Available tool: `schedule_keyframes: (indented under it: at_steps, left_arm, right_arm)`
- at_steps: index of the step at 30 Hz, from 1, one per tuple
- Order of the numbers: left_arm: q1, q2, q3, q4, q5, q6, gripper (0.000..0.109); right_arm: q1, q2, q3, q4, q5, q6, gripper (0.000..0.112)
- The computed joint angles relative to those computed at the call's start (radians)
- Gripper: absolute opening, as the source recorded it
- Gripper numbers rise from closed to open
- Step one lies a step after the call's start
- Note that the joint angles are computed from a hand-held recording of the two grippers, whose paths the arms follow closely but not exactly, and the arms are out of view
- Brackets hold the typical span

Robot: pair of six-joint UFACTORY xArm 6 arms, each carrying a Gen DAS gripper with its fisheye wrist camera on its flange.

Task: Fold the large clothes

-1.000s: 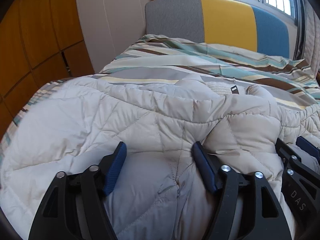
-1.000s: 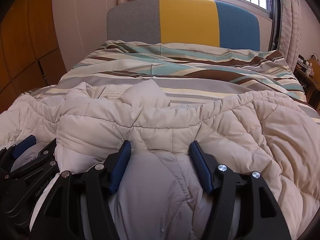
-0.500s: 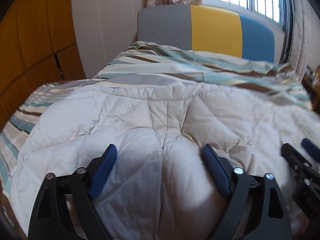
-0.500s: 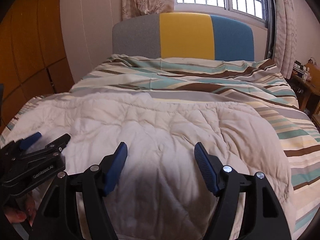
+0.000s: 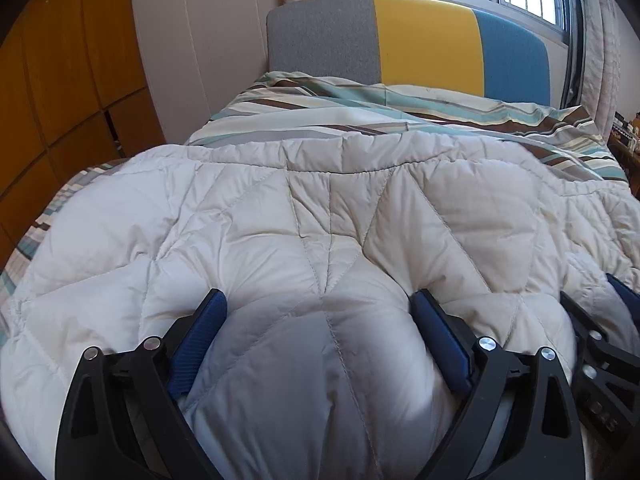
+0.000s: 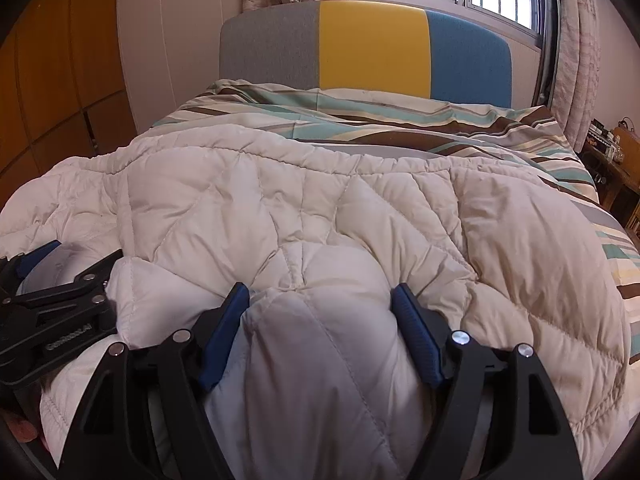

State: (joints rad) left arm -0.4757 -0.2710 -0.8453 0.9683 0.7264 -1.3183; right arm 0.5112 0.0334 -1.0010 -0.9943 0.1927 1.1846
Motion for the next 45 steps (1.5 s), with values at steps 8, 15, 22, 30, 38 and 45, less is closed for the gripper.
schedule_keyframes:
  at_steps: [8, 15, 22, 30, 38, 45]
  left_arm:
    - [-0.047, -0.274, 0.171, 0.005, 0.082, -0.01, 0.095]
    - [-0.074, -0.575, 0.343, -0.007, 0.221, -0.089, 0.095]
    - [-0.18, -0.82, 0.454, -0.02, 0.452, -0.155, 0.095]
    - [-0.228, -1.033, 0.588, -0.116, 0.443, -0.209, 0.095]
    - [-0.11, -1.039, 0.636, -0.257, 0.154, -0.137, 0.095]
    - [0.027, -0.957, 0.627, -0.293, 0.018, -0.198, 0.095]
  right_arm:
    - [0.0, -0.005, -0.001, -0.033, -0.001, 0.032, 0.075]
    - [0.008, -0.04, 0.016, -0.101, 0.015, 0.1, 0.078]
    - [0.025, -0.124, 0.084, -0.081, 0.035, 0.099, 0.08]
    - [0.083, -0.265, 0.193, -0.07, 0.102, 0.112, 0.081]
    - [0.119, -0.365, 0.285, -0.04, 0.129, 0.112, 0.081]
    - [0.146, -0.413, 0.328, -0.033, 0.16, 0.1, 0.081]
